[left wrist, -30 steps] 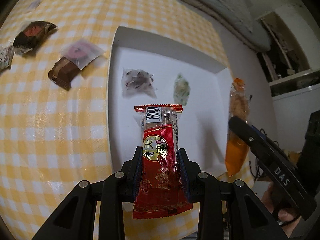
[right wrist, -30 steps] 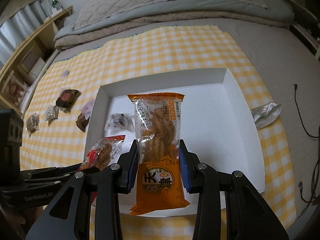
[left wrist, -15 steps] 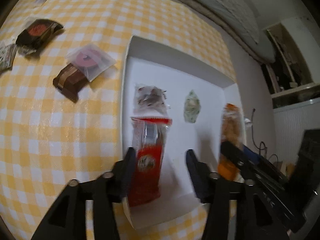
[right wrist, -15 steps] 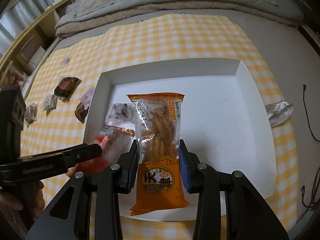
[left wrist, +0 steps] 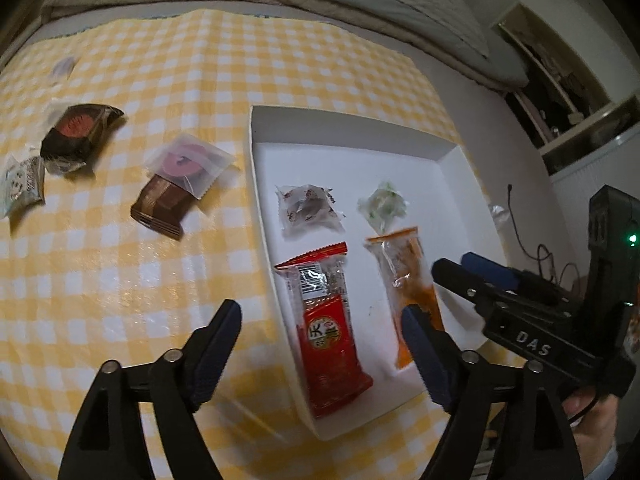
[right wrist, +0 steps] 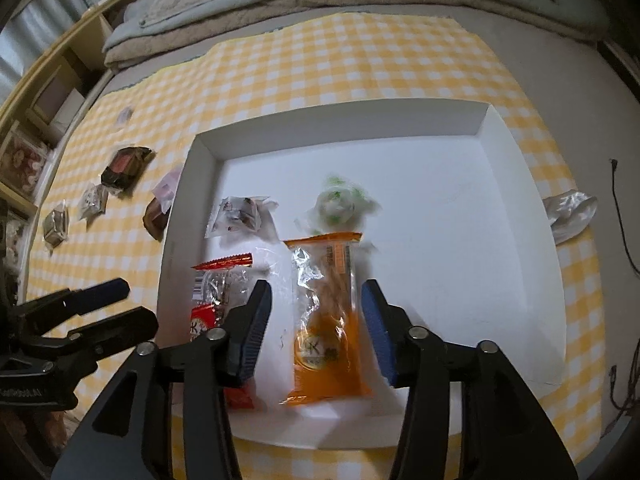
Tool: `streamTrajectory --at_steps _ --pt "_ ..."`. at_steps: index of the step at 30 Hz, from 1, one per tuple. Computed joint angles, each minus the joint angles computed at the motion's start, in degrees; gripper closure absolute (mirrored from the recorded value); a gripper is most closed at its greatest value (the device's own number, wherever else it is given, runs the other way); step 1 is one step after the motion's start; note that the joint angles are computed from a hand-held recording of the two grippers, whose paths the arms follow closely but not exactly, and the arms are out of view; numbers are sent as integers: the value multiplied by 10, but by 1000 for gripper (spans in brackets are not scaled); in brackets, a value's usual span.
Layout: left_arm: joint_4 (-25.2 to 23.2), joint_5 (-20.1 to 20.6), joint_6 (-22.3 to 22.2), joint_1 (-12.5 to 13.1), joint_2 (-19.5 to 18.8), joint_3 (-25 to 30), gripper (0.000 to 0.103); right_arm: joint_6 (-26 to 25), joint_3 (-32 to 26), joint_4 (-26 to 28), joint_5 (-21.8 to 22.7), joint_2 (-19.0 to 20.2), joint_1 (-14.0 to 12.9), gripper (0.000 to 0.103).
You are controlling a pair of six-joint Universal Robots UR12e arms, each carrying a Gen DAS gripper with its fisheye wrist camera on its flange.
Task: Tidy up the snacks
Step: 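Lift both packs over the white box and release them side by side, then withdraw both open tools from the box toward the remaining snacks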
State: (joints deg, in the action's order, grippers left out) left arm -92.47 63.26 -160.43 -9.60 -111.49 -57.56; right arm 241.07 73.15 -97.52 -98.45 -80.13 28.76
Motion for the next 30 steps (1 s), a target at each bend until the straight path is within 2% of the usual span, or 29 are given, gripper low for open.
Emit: streamTrajectory --at_steps 9,12,14,15,30 --pt "15 3 23 6 15 -18 4 16 2 21 -13 -13 8 37" --pt "20 3 25 8 18 -21 0 20 6 24 -18 -19 10 22" --pt "22 1 25 10 19 -23 0 21 5 29 -26 -20 13 5" --pt "23 0 22 11 20 -24 0 21 4 32 -32 -20 15 0" --pt "33 11 39 21 22 -17 0 19 -12 47 -68 -15 26 0"
